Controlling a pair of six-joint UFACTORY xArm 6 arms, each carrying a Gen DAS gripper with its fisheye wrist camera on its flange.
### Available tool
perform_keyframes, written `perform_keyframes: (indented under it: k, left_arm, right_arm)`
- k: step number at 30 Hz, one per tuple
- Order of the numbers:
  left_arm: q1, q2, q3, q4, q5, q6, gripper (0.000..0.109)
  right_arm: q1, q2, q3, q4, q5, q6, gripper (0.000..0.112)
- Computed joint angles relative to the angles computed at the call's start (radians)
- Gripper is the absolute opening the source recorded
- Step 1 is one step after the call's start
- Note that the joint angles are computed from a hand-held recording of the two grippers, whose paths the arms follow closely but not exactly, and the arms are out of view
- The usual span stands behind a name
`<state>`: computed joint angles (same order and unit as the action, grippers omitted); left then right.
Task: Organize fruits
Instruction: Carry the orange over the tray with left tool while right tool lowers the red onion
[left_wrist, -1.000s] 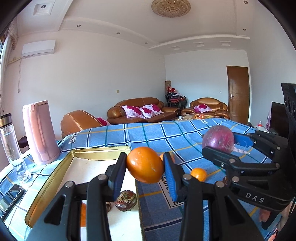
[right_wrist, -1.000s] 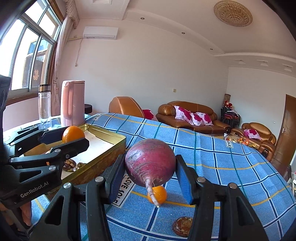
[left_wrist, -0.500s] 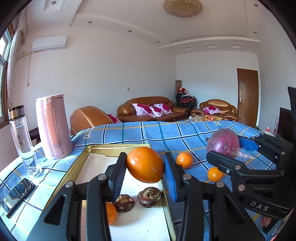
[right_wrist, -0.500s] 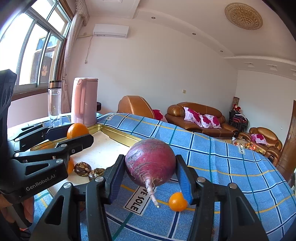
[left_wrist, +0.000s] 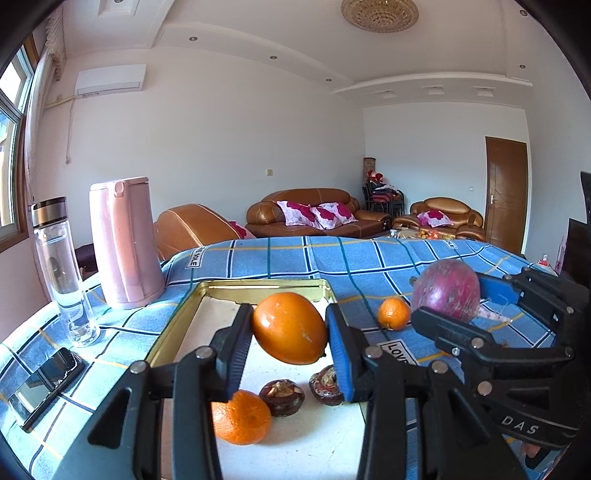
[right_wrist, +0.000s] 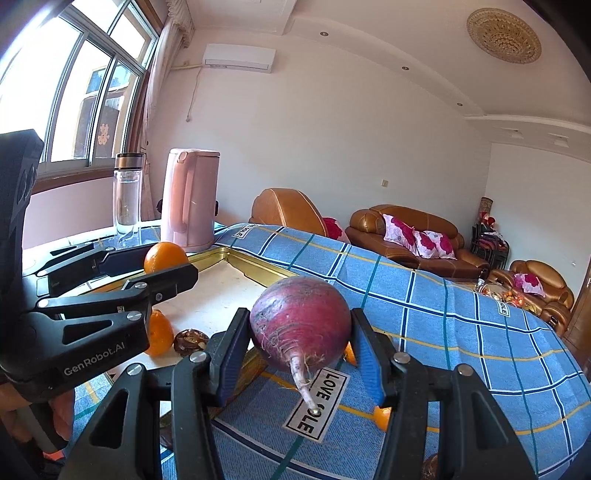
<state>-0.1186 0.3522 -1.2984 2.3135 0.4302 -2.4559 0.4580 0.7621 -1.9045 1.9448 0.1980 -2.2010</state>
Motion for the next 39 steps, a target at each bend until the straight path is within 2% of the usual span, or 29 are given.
perform_keyframes:
  k: [17,26,32,39]
  left_arm:
    - [0.044,-0.020,0.039,-0.022,-0.005,0.004,0.042]
    - [0.078,-0.036,0.062,-0.034,-0.009,0.012,0.041]
    - [0.113,-0.030,0.063,-0.053,-0.035,0.032,0.042]
    - [0.138,-0.033,0.067,-0.072,-0.083,0.058,0.042]
  right_arm:
    - [0.046,0.020,-0.018,-0.092,-0.008,0.059,0.055]
    - [0.063,0.044,-0.037,-0.189,-0.012,0.143,0.055]
    - [0.070,0.068,-0.054,-0.288,-0.009,0.244,0.055]
    - [0.077,0.070,-0.043,-0.349,0.001,0.295,0.055]
